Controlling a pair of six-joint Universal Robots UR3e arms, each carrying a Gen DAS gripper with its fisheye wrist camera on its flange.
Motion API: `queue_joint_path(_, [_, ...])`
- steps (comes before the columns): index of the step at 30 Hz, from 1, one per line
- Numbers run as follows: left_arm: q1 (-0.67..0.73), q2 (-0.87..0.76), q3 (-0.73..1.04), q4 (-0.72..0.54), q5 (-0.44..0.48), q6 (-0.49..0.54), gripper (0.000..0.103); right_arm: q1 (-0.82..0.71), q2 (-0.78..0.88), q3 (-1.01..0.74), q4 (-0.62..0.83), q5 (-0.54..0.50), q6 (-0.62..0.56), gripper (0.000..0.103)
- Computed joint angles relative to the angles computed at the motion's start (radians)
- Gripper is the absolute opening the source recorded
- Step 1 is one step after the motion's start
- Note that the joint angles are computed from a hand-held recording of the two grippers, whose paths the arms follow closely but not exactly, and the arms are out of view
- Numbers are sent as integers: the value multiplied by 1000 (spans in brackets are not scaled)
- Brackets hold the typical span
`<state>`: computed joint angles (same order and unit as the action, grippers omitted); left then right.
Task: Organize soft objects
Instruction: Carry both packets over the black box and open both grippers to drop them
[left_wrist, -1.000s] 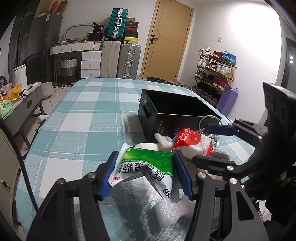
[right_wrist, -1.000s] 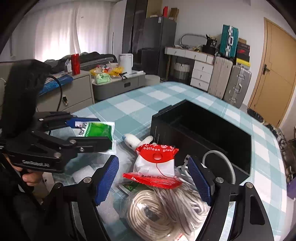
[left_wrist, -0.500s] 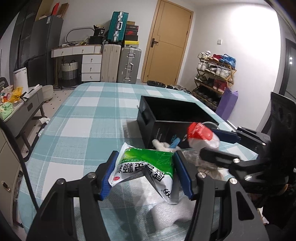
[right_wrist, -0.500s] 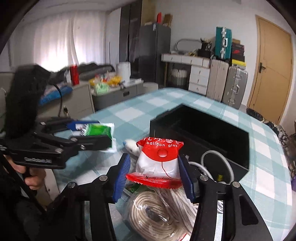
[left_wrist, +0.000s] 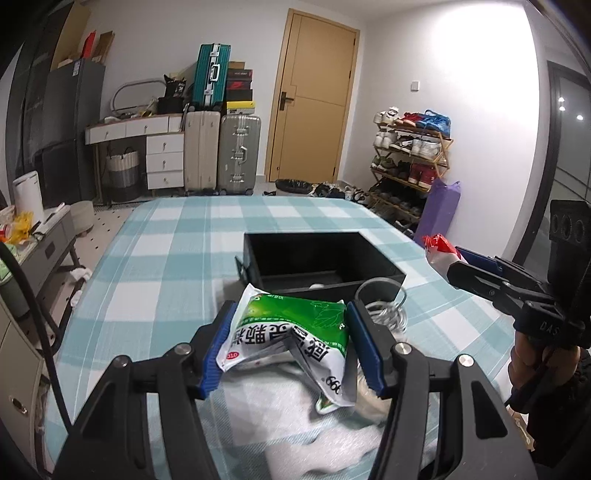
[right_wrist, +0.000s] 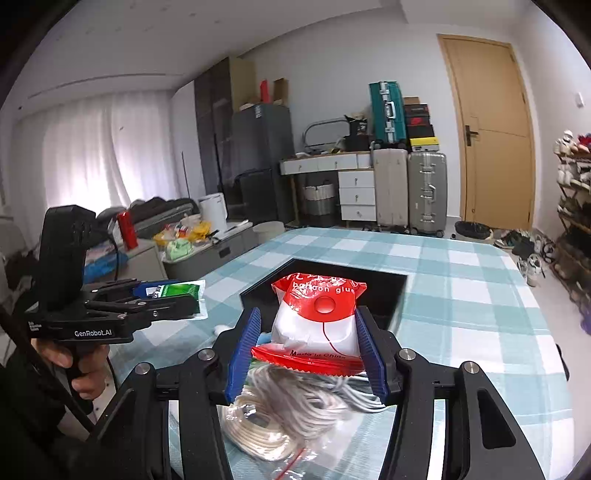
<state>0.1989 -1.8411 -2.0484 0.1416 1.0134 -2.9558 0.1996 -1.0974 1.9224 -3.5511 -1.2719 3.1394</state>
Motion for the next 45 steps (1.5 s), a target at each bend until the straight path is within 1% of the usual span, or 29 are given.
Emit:
queue_joint_path(2, [-8,-5,28,-12,2,-6,59,-32,-25,15,3,35,16,53])
queue_joint_path(6, [-18,-19,89,-36,0,-12,59,-64,-55,26,3,60,23,53])
queue_joint_path(10, [-26,-50,166,-62,-2,-24,59,-73,-59,-29,62,76,5,53])
queue_joint_path(13, [-41,-86,233,-75,15,-32,59,-69,-39,-90,111,73,0,53])
queue_joint_path(16, [-60,-133,309,-91,42,-34,60,-74,-1,-159,159,81,-3,53])
queue_joint_path(21, [-92,-229,450,-157,63,-39,60,-72,71,-280,243,78,-6,53])
queue_joint_path(25, [-117,-292,531,-194,79,-42,60,-71,116,-354,300,70,-11,53])
queue_joint_path(31, [-162,-388,661,-272,130,-20,60,-73,197,-487,395,72,-26,53])
queue_joint_path(33, [-174,-415,698,-293,148,-14,60,-72,219,-519,416,73,-26,53])
queue_joint_path(43, [-193,-492,826,-402,179,-8,60,-63,327,-684,509,50,-31,53])
queue_joint_path(45, [-194,-500,844,-430,187,-6,65,-61,343,-712,528,41,-36,53])
